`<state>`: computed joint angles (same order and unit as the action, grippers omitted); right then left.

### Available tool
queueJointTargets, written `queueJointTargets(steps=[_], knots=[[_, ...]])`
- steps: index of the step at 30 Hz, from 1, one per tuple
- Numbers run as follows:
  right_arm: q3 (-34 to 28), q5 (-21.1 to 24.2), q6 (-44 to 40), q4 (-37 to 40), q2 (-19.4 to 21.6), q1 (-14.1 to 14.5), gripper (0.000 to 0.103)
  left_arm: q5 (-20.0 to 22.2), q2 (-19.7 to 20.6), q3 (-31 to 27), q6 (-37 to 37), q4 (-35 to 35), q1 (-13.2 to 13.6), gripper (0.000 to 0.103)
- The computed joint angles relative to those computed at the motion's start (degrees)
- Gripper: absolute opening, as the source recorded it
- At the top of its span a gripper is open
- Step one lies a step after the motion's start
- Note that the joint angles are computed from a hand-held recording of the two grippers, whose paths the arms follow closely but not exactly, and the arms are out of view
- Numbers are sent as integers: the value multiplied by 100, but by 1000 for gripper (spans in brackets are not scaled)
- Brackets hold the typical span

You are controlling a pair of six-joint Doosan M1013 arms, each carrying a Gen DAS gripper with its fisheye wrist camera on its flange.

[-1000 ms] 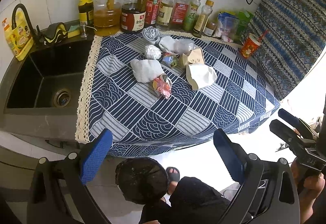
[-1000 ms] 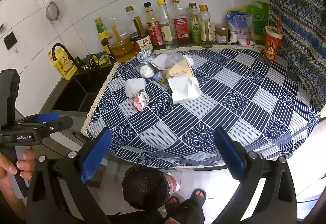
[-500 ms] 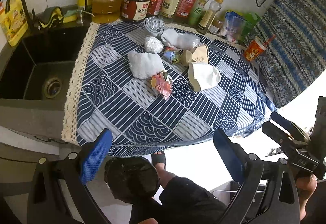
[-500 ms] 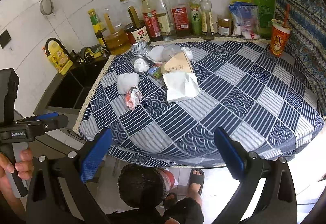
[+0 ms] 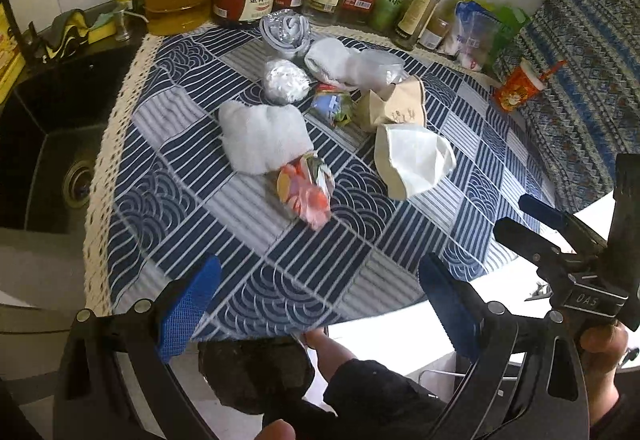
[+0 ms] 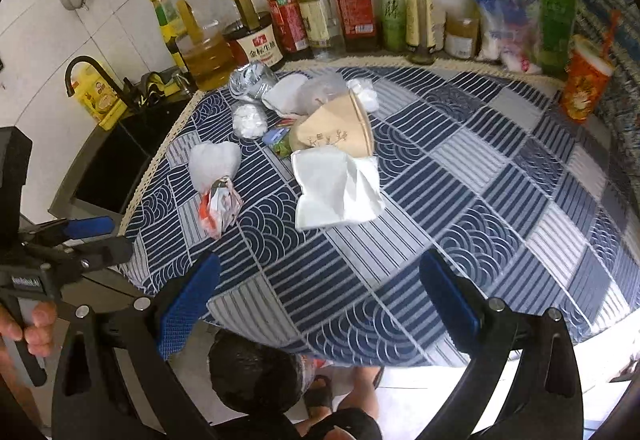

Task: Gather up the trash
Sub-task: 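Grasp the colorful snack wrapper with left tool while right tool grasps white paper bag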

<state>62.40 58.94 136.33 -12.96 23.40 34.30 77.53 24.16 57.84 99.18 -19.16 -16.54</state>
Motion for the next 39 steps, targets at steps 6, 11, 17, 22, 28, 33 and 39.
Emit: queueJointTargets(steps=[6,11,17,22,28,33,39], knots=[[-228,47,-443,420,296,-218,99,196,336,-318,-316,-101,-29,95],[-350,99,-651,731,510,-378,99,295,593,-532,-544,-149,-22,95],[-484,204,-890,972,724,-480,99,397,811,-720,-594,-152,-38,85],[-551,268,-929,964,822,-520,99,519,958,-867,-612,-106,-77,78],[-582,299,-1047,1013,860,-554,91,616,1048,-953,-682,115,-140,62],[-591,279,-1098,1000,857,-559,86,600,1067,-962,-697,155,-169,47],[-563,284,-1138,1005,826,-559,84,495,1033,-903,-700,136,-167,43]])
